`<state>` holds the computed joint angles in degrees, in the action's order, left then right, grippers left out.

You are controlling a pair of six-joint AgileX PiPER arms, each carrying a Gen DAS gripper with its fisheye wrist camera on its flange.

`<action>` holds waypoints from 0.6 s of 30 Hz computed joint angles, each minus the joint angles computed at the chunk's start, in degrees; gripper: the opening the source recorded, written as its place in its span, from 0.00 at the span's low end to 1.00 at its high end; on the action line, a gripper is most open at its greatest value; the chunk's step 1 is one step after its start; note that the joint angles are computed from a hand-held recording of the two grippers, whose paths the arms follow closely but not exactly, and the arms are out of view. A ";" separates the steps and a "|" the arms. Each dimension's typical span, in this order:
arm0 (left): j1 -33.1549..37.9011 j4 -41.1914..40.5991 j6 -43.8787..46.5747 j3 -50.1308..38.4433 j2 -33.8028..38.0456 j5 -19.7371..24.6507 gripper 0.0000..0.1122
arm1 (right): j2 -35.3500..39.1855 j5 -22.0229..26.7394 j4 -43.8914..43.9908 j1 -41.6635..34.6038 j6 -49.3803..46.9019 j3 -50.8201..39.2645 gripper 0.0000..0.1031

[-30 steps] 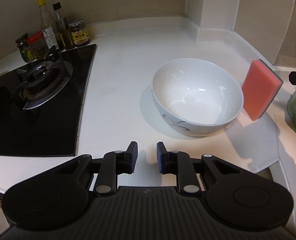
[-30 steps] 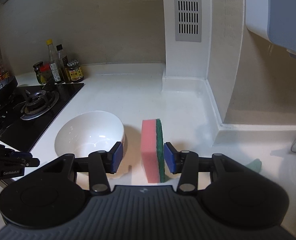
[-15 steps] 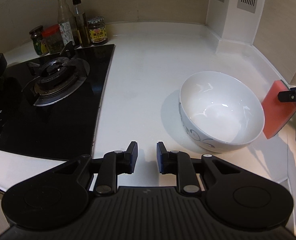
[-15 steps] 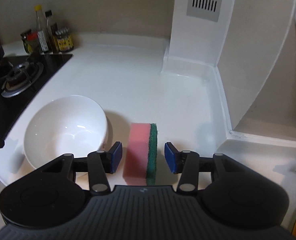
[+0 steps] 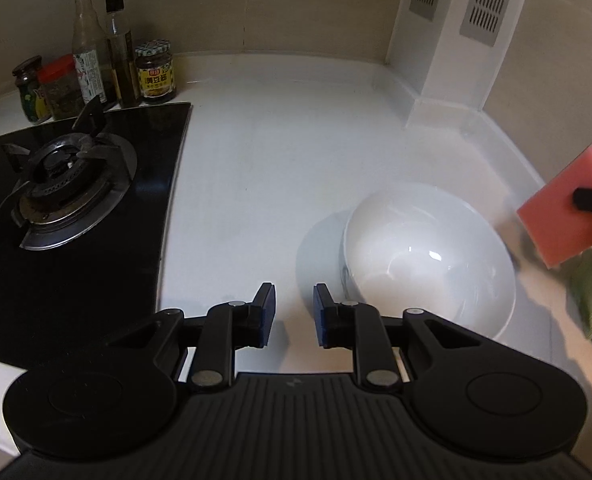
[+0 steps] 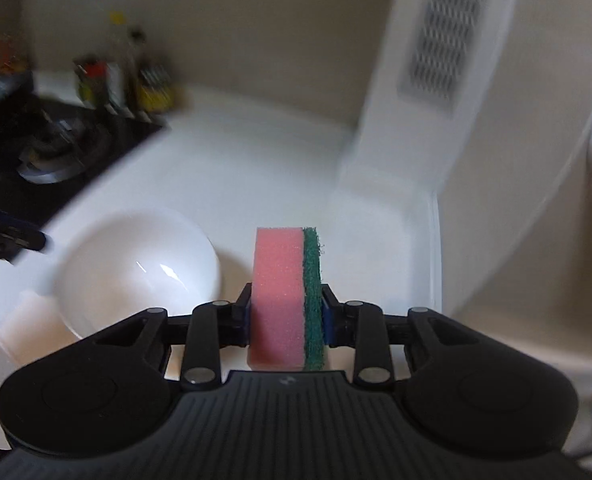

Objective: Clean bowl
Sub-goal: 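Tip the white bowl up with the left gripper while the right tool brings the sponge over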

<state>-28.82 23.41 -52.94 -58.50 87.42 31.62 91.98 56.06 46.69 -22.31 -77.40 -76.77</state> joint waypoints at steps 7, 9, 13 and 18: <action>8.10 -25.20 30.65 -6.37 4.50 -1.23 0.22 | -1.30 6.28 -2.28 9.18 -6.08 -0.21 0.26; 8.85 -28.74 35.63 -8.13 6.41 0.01 0.22 | -1.68 3.13 -4.95 13.30 -7.81 1.91 0.26; 9.58 -32.58 40.48 -9.77 8.89 0.73 0.22 | -3.13 -1.77 -8.60 18.00 -10.70 6.00 0.26; 9.23 -32.57 40.79 -11.06 11.37 1.12 0.22 | -4.49 -3.26 -9.87 20.08 -13.06 9.02 0.26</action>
